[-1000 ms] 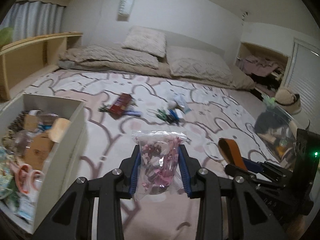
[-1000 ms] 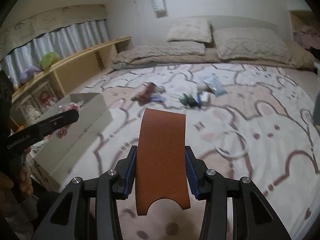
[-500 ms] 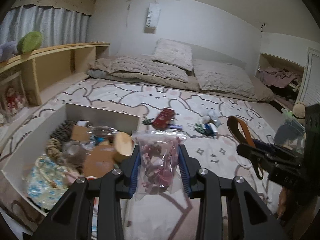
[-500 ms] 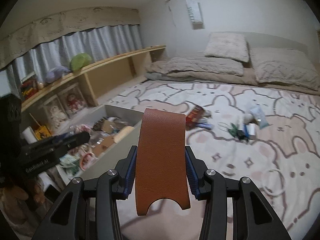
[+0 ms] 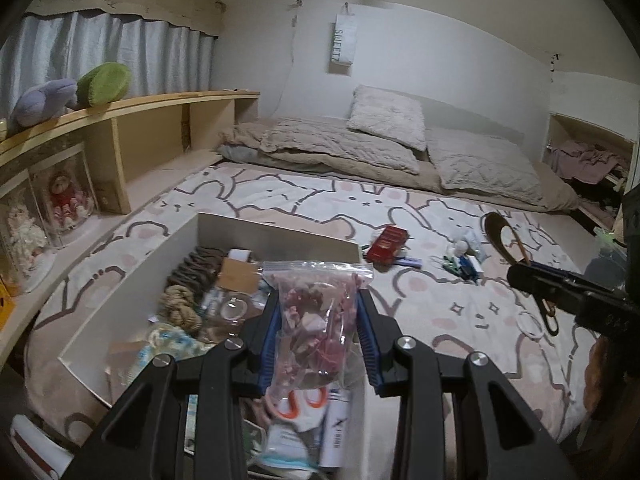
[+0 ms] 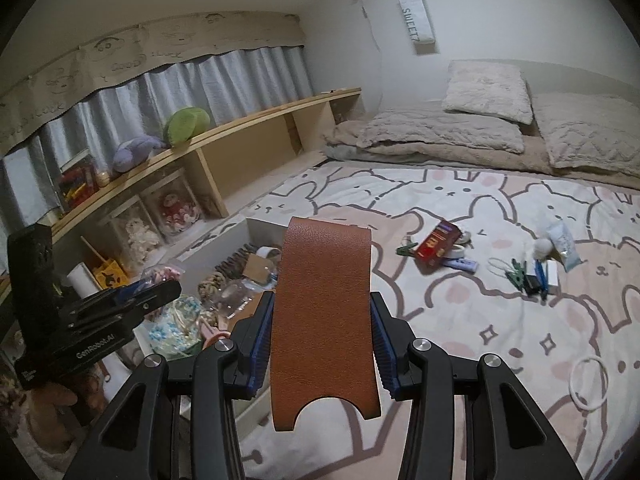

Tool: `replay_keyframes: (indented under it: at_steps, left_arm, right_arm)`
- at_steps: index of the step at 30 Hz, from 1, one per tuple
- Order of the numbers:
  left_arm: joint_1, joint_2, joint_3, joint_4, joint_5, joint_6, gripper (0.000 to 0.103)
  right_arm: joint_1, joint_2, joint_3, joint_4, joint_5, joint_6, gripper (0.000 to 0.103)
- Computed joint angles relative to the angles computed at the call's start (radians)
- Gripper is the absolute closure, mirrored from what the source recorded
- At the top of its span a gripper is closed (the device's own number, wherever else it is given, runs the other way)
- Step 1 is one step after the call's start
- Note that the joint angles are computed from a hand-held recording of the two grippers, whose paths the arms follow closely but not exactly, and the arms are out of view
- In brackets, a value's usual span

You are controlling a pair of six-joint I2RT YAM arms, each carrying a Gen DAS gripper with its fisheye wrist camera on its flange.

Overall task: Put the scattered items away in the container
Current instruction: 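Carry the candy bag with the left tool into the white box and release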

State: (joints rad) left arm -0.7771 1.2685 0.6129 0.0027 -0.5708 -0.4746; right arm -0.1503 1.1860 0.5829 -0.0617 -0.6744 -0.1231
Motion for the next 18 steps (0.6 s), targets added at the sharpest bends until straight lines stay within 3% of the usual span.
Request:
replay_keyframes:
  at_steps: [18]
  left_arm:
    - [0.079, 0.092, -0.016, -0.049, 0.185, 0.080, 0.067]
  right_arm:
    - [0.165, 0.035, 0.095, -0.011, 0.064, 0.082, 0.057]
